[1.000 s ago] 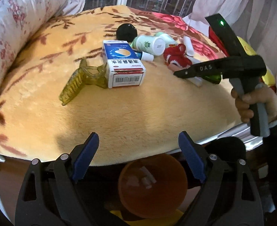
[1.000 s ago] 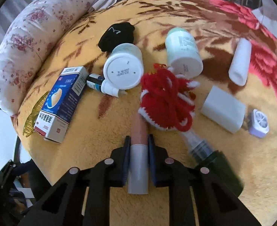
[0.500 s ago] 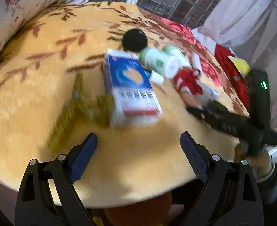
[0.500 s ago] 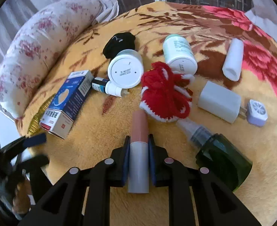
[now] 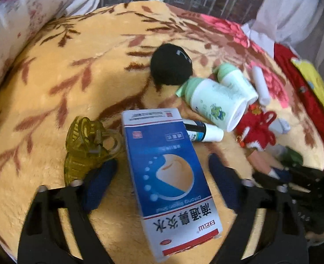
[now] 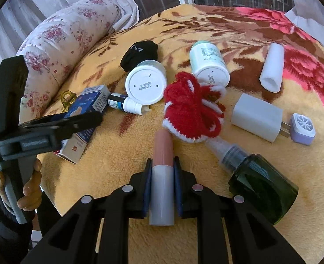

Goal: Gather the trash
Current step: 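Grasp the lipstick with the right gripper while the left gripper grasps the blue medicine box, then drop the medicine box and lipstick into the orange wastebasket from both grippers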

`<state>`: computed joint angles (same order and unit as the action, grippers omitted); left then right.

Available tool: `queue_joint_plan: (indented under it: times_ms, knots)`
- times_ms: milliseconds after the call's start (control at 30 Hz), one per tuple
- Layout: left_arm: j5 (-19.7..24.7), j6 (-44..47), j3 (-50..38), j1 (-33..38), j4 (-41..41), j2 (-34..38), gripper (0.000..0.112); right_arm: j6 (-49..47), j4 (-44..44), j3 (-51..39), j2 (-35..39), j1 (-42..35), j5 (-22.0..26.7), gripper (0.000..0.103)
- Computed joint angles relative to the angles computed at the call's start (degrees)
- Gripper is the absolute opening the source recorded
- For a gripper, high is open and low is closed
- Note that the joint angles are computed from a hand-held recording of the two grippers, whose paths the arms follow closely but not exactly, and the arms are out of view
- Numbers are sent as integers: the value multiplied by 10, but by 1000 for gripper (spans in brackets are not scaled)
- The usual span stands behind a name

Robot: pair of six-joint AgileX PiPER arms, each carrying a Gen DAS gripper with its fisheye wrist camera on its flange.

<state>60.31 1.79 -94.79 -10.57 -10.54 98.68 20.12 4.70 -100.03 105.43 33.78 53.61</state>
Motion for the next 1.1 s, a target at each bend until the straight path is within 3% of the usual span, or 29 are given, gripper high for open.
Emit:
queue_joint_plan:
  times_ms: [167,300,467,567,767,867,1100]
  knots:
    - [-24,-39,36,-52,98,-28,60,21,-42,-4,2,16,1,17]
    - [-49,-55,66,-43,92,-68,53,40,-44,12,-16,18,-13,17]
    - [-83,-64,151,-75,122,-203,53,68,-68,68,-71,39,-41,17]
    - [-77,-72,201,-101,127,-286,53,103,-93,130,-127,66,-71,17]
    - [-42,-232,294,-254,265,-399,53,227,-183,254,-241,139,-109,17]
    - [-19,-328,341,-345,337,-430,53,303,-235,306,-291,184,-110,17]
    - [-25,-385,432,-422,322,-457,53,513,-366,389,-342,343,-31,18]
